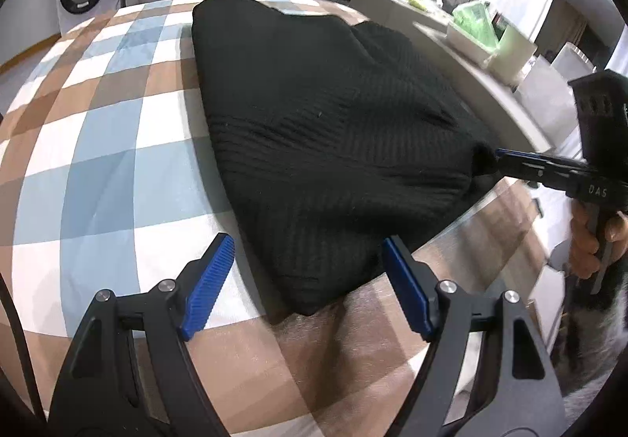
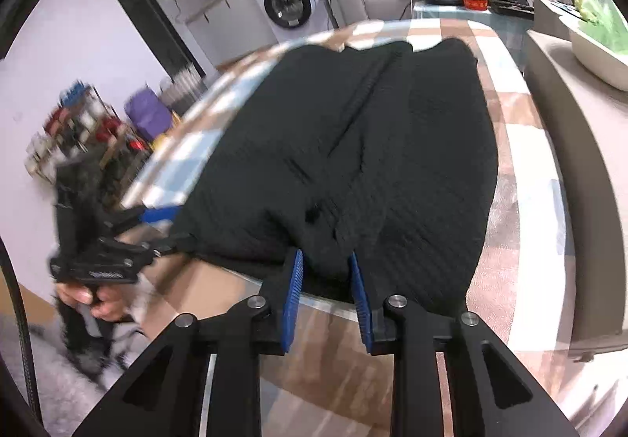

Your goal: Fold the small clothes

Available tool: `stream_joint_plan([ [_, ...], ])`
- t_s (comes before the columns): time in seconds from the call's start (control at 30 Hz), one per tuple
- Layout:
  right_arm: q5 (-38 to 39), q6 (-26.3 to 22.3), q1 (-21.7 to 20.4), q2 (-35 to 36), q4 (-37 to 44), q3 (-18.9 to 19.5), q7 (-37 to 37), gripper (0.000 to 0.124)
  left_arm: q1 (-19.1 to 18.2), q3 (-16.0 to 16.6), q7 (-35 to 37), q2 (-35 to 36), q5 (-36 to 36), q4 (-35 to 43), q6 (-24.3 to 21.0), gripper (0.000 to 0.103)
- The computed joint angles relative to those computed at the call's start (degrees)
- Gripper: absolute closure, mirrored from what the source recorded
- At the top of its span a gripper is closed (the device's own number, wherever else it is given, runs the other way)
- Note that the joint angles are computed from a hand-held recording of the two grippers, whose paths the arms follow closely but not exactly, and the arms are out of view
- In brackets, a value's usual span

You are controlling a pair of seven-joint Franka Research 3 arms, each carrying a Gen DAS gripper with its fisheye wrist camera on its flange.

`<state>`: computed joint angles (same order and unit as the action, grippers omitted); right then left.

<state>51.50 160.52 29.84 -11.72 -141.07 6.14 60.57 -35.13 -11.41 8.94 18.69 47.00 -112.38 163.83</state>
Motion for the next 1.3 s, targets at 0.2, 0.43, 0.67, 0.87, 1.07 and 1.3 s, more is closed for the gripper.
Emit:
stream_joint_plan([
  [0.2, 9.25, -0.88, 1.02, 2.38, 3.43, -0.41, -6.54, 0.084, -0.07, 1.02, -2.92, -0.12, 1.98, 0.39, 0.61, 0.028],
  [0.43, 3.48, -4.85, -0.27, 4.17, 5.54, 0.87, -4.91, 0.08, 1.01, 0.39, -1.18, 1.0, 0.06, 1.0, 0.56, 0.028],
  [0.67, 5.47, -11.7, -2.61, 7.0, 7.17, 0.64, -5.35, 0.112, 1.0, 0.69, 1.0, 1.44, -1.72, 1.07, 1.13, 0.028],
  [0.87, 6.53, -10.48, -3.32, 1.51, 3.79, 1.96, -7.08, 0.114, 0.65, 2.25, -2.04, -0.36, 0.02, -0.9, 3.24, 0.028],
  [1.07, -6.89, -10.02, -3.24, 2.43, 2.57, 1.9, 5.8, 0.108, 1.53, 1.65, -3.17, -1.44, 0.51, -1.94, 2.05, 0.028],
  [1.3, 7.27, -5.91, -0.99, 1.19, 2.99, -1.08, -3.11, 0.078, 2.19, 1.21, -4.09, -0.96, 0.47, -1.84, 2.96, 0.028],
])
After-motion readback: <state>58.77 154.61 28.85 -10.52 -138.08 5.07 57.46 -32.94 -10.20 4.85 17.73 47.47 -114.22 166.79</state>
